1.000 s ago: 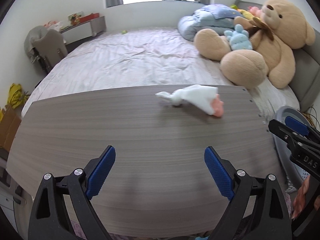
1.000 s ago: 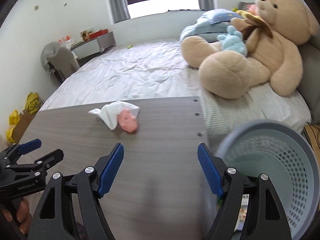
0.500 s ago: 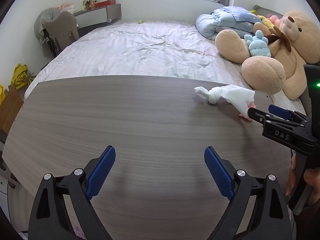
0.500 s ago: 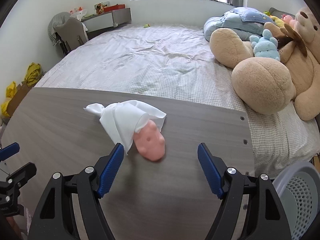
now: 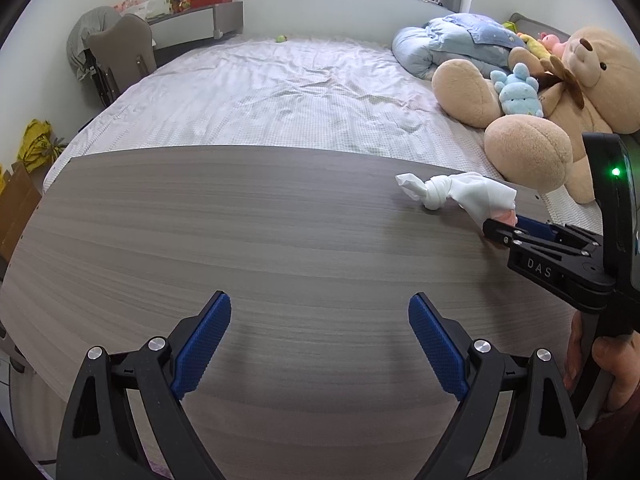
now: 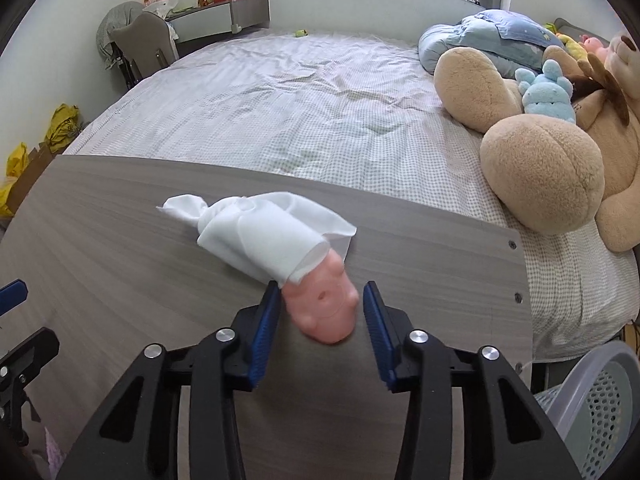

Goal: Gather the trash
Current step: 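Grasp the pink toy pig with the right gripper, then grasp the white tissue with the left gripper while the right holds the pig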

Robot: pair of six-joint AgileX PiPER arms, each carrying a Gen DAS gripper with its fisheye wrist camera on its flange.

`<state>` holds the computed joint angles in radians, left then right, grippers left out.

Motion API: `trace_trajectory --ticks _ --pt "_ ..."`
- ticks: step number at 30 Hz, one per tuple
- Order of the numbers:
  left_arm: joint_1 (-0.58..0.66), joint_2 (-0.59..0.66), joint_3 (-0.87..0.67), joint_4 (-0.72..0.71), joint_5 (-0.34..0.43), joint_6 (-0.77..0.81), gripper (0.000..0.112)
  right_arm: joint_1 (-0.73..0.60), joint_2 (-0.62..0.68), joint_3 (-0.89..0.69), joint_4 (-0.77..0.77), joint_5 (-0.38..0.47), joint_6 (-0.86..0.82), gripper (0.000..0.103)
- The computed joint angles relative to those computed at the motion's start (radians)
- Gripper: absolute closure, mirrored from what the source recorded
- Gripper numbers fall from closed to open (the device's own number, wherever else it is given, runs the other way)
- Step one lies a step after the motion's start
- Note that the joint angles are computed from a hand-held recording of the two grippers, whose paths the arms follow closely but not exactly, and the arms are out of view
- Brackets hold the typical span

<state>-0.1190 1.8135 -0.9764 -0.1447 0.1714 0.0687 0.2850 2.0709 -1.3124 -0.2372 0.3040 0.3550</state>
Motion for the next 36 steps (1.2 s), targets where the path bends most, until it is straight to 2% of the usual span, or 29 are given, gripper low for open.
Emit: trace_trajectory --ticks 3,10,12,18,24,27,30,31,33,35,36 --pt "-0.004 -0.001 0.001 0.001 -0.001 -0.002 0.023 0.003 -0.037 0.061 0.043 -0.031 -0.022 0.071" --pt "-0.027 -0.03 0.024 0.055 -0.006 -0.058 0.023 0.011 -0.106 0.184 0.179 -0.101 -0.129 0.071" --pt "-0.035 -0.043 0.034 0.08 -0.008 -0.085 0.023 0.01 -0.121 0.207 0.259 -0.11 -0.199 0.072" --pt "-0.048 -0.058 0.04 0.104 -0.007 -0.11 0.023 0.025 -0.188 0.321 0.293 -0.159 -0.189 0.072" --pt "-0.054 -0.064 0.046 0.076 -0.006 -0.081 0.023 0.023 -0.274 0.458 0.08 -0.195 0.054 0.072" --pt "-0.062 -0.068 0.051 0.082 -0.005 -0.088 0.023 0.008 -0.305 0.507 0.085 -0.219 0.056 0.072" --pt "-0.073 -0.082 0.062 0.109 -0.007 -0.116 0.023 0.006 -0.32 0.528 -0.041 -0.232 0.191 0.071" --pt "-0.077 -0.087 0.066 0.129 -0.009 -0.136 0.023 0.006 -0.321 0.529 -0.036 -0.234 0.187 0.07" --pt "-0.084 -0.095 0.07 0.164 -0.011 -0.171 0.023 0.002 -0.325 0.535 -0.058 -0.243 0.209 0.059" --pt "-0.089 -0.099 0.071 0.201 -0.009 -0.21 0.023 0.001 -0.333 0.547 -0.188 -0.259 0.341 0.052" --pt "-0.09 -0.1 0.071 0.211 -0.009 -0.221 0.023 -0.001 -0.335 0.549 -0.221 -0.266 0.376 0.052"
